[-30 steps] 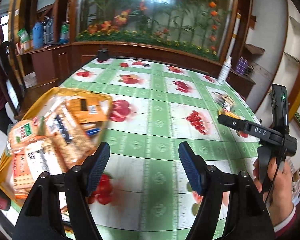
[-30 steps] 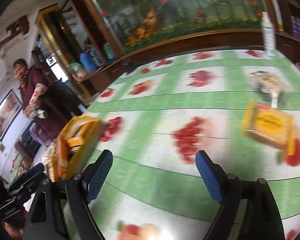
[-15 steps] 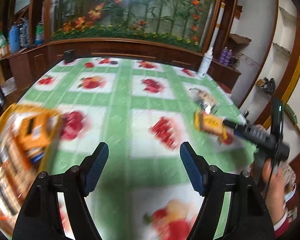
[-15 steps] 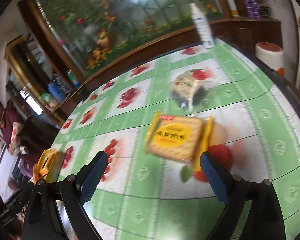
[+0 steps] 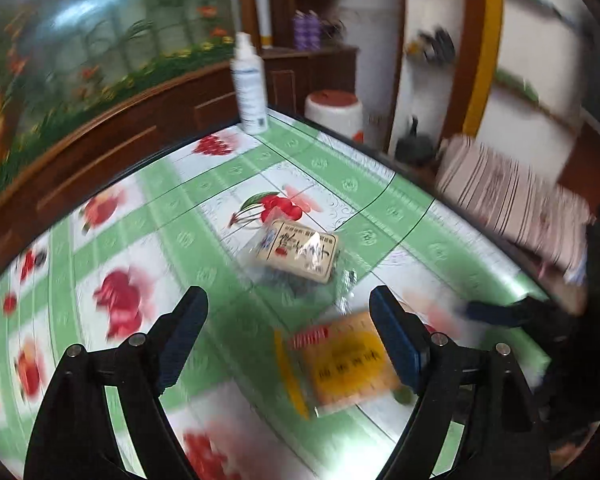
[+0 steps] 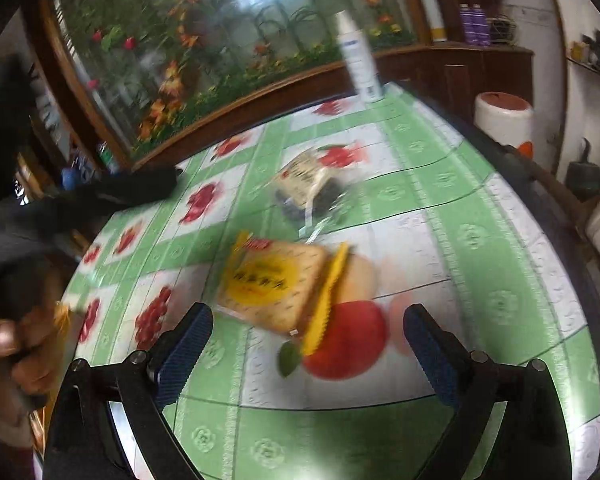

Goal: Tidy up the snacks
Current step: 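Move both open tools back toward the clear bag pack and yellow cracker pack, then grasp clear bag snack pack with left tool while right tool grasps yellow egg-yolk cracker pack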

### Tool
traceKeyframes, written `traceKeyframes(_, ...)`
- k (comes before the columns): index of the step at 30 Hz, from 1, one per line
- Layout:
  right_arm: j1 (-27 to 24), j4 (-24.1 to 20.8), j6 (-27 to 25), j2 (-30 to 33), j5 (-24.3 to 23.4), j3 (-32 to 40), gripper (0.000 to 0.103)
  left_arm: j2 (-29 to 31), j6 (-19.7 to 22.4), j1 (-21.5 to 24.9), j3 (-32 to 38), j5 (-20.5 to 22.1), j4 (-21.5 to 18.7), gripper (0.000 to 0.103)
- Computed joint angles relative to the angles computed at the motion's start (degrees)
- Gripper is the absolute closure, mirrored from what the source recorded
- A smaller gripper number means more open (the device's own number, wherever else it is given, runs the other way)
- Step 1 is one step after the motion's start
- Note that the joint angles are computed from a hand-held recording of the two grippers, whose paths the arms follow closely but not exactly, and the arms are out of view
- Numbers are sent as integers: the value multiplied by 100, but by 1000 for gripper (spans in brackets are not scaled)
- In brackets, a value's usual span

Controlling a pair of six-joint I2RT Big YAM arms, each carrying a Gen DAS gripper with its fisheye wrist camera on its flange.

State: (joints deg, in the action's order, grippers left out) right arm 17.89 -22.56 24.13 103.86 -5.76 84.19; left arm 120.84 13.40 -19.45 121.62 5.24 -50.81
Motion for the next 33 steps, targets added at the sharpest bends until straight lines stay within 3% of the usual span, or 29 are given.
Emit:
traceKeyframes(4, -134, 8, 304, 39, -79, 10, 5, 443, 169, -67, 595, 62, -111, 20)
traceKeyframes(6, -162, -41, 360, 69, -74, 44, 5, 742, 272, -103, 1049, 134, -395, 20)
traceKeyframes(10, -215, -124, 452, 114, -79, 87, 5, 1253, 622, -179, 1780, -38, -853, 20)
traceKeyframes(14, -189, -241, 404, 169, -70, 155, 5, 1643, 714, -221, 2257, -345, -1066, 18)
traceKeyframes(17, -106, -353, 236, 217, 49, 246, 5, 1616, 711, -263, 2059, -645, -693, 14)
traceKeyframes(19, -74, -375, 169, 235, 82, 276, 5, 1492, 718, -256, 1798, -585, -444, 14)
traceKeyframes(25, -5, -371, 10, 264, 250, 306, 5, 966, 375, 5, 892, -282, 258, 53)
traceKeyframes(26, 32, -349, -81, 273, 276, 323, 5, 880, 248, 87, 770, -235, 289, 64)
traceKeyframes(27, 61, -342, -161, 294, 293, 352, 5, 795, 100, 171, 646, -202, 288, 83)
traceKeyframes(28, 93, -350, -251, 328, 293, 402, 5, 728, 59, 210, 514, -281, 316, 91)
traceKeyframes(32, 225, -457, -701, 526, 133, 725, 3, 370, 1, 412, -265, -590, 350, 94)
traceKeyframes(33, 240, -555, -836, 599, 47, 848, 1, 152, -70, 482, -656, -491, 628, 94)
